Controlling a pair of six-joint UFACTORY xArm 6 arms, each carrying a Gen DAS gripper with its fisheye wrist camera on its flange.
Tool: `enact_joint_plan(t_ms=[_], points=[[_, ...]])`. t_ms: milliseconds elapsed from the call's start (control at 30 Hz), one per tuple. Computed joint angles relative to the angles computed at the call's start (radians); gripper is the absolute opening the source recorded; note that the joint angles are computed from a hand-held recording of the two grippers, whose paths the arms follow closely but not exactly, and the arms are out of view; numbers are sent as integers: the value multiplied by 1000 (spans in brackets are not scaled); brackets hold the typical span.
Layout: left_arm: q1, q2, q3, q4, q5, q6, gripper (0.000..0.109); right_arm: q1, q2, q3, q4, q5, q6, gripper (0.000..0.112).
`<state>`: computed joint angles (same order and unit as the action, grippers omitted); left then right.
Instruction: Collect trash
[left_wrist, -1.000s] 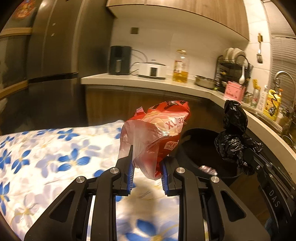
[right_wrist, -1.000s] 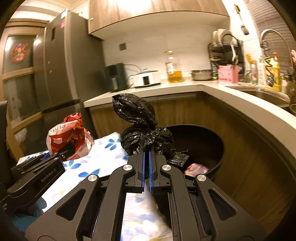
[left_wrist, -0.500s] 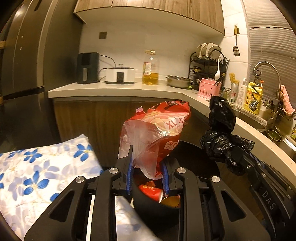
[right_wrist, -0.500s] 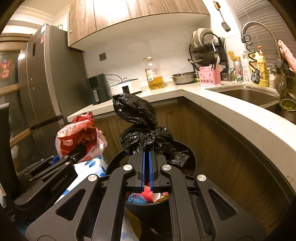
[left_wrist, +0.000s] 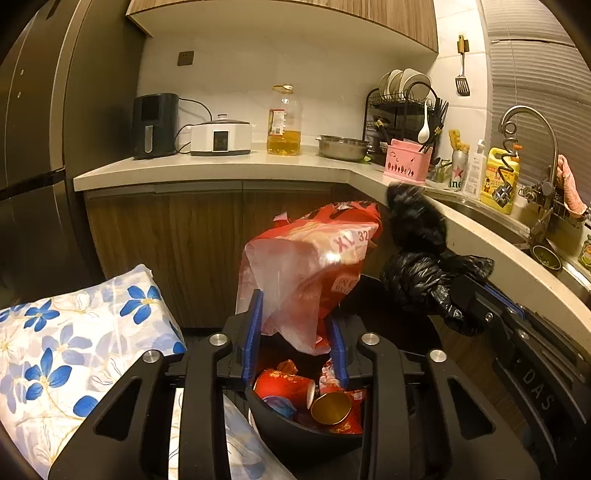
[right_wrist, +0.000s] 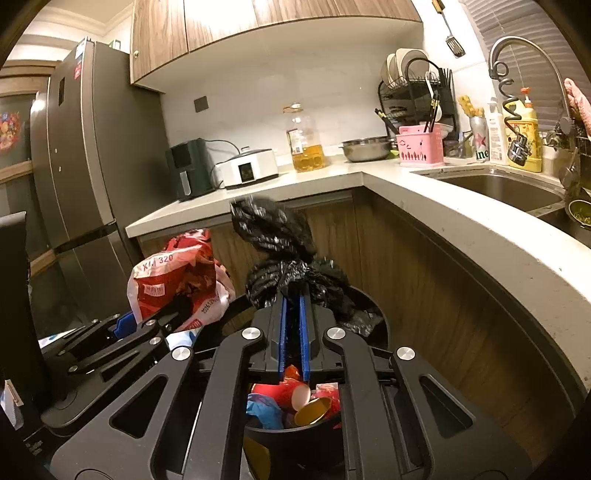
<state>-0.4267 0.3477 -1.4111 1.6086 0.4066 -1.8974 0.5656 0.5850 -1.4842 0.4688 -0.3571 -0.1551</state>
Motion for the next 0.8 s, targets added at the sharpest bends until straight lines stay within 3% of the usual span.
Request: enact_joint_plan(t_ms=[300, 567, 800], points=[[6, -23, 39, 31, 19, -48, 64, 6, 15, -17, 80, 13, -58, 40], [-7, -133, 182, 28, 139, -125, 85, 66, 2, -18, 373, -17, -354, 77], [-59, -272, 343, -10, 289, -143, 96, 146, -18, -20, 606, -80, -623, 95]])
